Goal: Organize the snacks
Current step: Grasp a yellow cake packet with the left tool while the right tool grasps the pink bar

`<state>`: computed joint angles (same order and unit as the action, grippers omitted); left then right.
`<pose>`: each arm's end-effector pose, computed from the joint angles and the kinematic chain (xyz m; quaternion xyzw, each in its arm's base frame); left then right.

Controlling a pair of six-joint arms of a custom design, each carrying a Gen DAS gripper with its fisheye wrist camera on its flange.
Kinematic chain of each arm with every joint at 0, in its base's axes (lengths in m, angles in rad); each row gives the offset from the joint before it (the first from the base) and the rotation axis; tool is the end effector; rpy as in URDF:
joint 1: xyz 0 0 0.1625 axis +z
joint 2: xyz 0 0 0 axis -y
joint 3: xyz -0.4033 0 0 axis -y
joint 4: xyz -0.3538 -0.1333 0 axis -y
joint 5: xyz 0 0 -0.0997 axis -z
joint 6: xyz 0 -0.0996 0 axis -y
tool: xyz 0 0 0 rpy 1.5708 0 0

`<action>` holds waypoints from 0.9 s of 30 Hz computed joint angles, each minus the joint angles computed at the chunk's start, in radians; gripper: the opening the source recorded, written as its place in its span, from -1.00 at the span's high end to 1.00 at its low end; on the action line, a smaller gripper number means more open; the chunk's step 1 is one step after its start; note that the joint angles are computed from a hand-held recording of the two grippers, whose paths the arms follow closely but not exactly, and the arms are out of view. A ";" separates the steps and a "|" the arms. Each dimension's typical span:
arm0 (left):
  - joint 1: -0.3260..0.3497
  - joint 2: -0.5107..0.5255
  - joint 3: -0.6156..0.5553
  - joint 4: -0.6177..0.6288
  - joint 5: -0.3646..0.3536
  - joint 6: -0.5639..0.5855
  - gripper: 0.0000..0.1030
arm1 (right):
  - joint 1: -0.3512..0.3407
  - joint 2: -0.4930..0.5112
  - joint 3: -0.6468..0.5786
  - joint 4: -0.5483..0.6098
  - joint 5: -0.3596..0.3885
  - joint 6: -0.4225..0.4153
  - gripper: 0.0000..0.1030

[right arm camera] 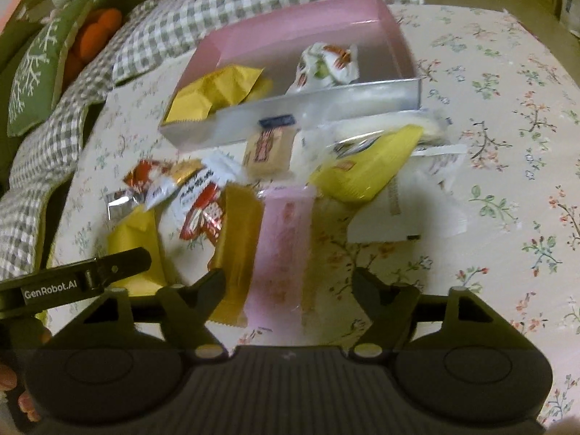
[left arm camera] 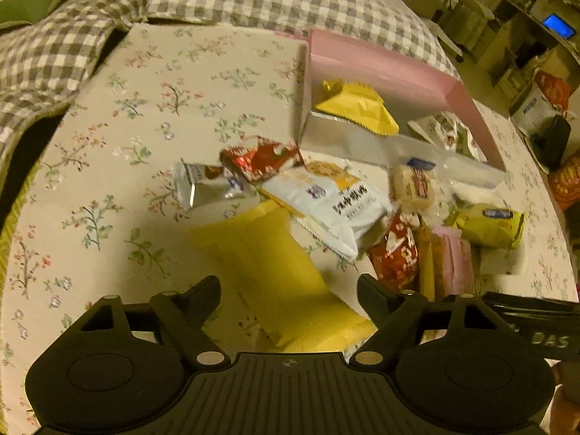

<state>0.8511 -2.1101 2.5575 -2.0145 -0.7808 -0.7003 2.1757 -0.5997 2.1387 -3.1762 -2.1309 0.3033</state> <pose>0.0142 -0.2934 0.2850 0.0097 0.9229 -0.2495 0.2929 0.3216 -0.3238 -0.0411 0.1352 -0.9510 0.1499 0.2343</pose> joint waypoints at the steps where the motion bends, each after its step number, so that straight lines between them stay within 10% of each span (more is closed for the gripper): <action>1: 0.004 0.005 -0.001 0.002 -0.005 0.006 -0.42 | 0.005 0.006 -0.006 0.011 -0.008 -0.002 -0.24; 8: 0.010 -0.009 -0.011 0.053 -0.006 0.051 0.09 | 0.015 0.007 -0.008 0.051 -0.040 -0.032 0.05; 14: -0.027 -0.056 -0.014 0.186 0.083 0.037 0.15 | 0.005 -0.013 0.013 0.044 -0.067 -0.019 0.14; 23: 0.008 -0.050 0.007 0.036 0.049 0.147 0.10 | 0.007 0.021 -0.010 0.011 -0.060 -0.045 0.09; 27: 0.018 -0.044 0.001 0.043 0.035 0.142 0.24 | 0.014 0.030 -0.019 0.011 -0.081 -0.061 0.38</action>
<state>0.8696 -2.1537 2.5582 -1.9711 -0.7463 -0.5578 2.1900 -0.5695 2.1200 -3.1653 -2.2119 0.2425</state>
